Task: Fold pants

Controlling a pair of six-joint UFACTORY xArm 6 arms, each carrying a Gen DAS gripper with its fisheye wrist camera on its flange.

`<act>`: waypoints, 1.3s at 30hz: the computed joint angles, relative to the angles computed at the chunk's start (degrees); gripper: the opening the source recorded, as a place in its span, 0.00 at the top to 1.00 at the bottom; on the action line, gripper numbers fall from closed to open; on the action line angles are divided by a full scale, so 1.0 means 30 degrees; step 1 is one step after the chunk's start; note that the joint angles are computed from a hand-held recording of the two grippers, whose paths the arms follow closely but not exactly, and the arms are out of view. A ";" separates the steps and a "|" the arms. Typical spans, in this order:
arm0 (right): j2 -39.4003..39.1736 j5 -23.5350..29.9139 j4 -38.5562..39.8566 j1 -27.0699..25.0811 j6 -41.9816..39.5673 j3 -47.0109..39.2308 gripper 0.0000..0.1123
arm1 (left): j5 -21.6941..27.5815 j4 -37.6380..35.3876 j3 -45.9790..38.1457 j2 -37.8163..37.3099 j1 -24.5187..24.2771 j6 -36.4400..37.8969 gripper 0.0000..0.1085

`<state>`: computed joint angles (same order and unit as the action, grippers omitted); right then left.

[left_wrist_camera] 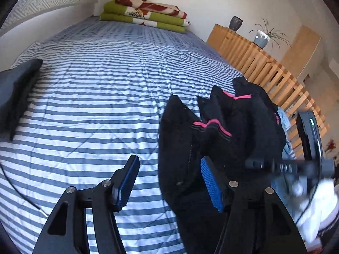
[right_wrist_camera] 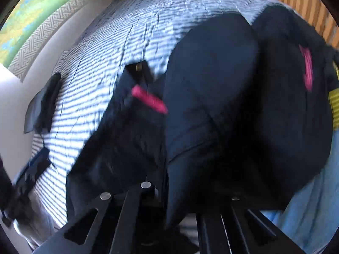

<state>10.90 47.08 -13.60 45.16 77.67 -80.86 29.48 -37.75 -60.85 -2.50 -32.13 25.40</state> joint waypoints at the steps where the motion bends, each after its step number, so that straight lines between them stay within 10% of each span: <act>1: -0.0421 -0.0369 -0.0375 0.0349 0.0668 0.0687 0.96 | 0.0183 -0.0122 -0.0418 0.0414 -0.0123 -0.0142 0.41; 9: -0.4098 -0.4148 -0.3657 0.2957 0.7493 0.6273 0.96 | 0.1247 -0.1010 -0.1877 0.2629 -0.1858 0.0598 0.24; 14: -0.4995 -0.3483 -0.3340 0.4082 0.7235 0.7091 0.96 | 0.0437 0.0827 -0.0955 0.2531 -0.3361 0.2173 0.24; 20: -0.7075 -0.0652 -0.4257 0.4130 0.6862 0.7475 0.82 | -0.0216 0.2157 0.0327 0.2031 -0.3632 0.1905 0.69; 27: -0.6529 0.2041 -0.6695 0.2791 0.3172 0.3804 0.55 | -0.0019 -0.0333 0.3053 -0.1679 -0.1759 0.1436 0.89; 34: -0.4356 -0.0097 -0.4567 0.0475 -0.0700 0.1453 0.47 | 0.1184 0.0937 0.6962 -0.5966 0.1519 -0.0153 0.86; 39: -0.2179 -0.1469 -0.1455 -0.1153 -0.3536 0.0177 0.46 | 0.0043 0.5623 0.7173 -0.6362 0.1539 -0.3890 0.55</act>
